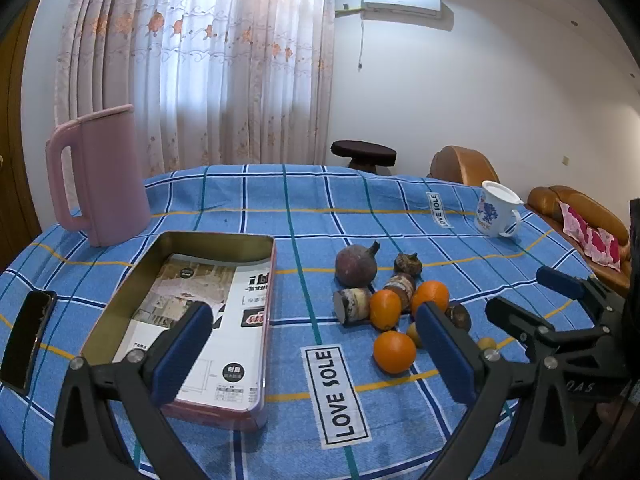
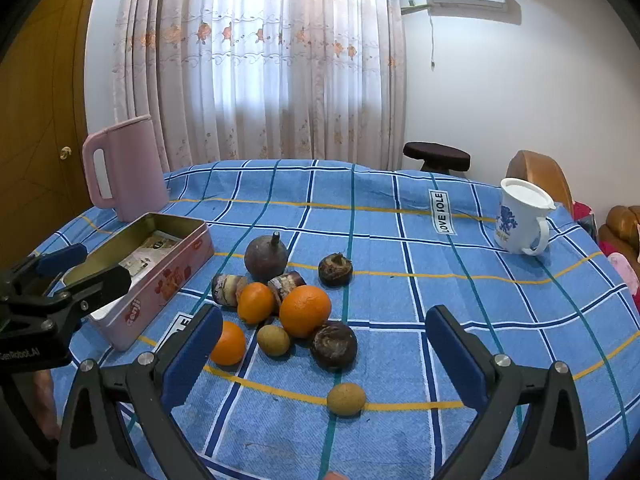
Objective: Organize fruits
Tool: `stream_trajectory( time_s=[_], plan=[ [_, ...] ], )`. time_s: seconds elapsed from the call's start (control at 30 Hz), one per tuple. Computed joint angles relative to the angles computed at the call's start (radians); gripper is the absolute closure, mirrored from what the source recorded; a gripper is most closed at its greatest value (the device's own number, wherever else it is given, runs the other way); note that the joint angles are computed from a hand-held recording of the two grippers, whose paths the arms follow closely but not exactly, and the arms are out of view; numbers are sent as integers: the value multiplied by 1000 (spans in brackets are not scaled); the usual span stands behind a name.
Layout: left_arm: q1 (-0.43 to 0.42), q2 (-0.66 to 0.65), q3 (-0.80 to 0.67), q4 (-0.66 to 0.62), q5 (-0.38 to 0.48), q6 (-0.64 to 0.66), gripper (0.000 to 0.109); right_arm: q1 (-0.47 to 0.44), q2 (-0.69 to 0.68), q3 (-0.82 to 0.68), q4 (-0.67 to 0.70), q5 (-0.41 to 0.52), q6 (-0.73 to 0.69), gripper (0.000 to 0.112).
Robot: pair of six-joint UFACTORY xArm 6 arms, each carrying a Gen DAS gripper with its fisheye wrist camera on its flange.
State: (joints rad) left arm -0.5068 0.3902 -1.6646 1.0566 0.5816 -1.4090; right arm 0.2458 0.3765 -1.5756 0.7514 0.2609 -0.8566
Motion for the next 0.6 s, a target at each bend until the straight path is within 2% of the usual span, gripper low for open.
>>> stream_trajectory(
  time_s=[0.6],
  plan=[
    [2, -5, 7, -2, -3, -1, 6, 2, -1, 2, 37, 10, -24, 10]
  ],
)
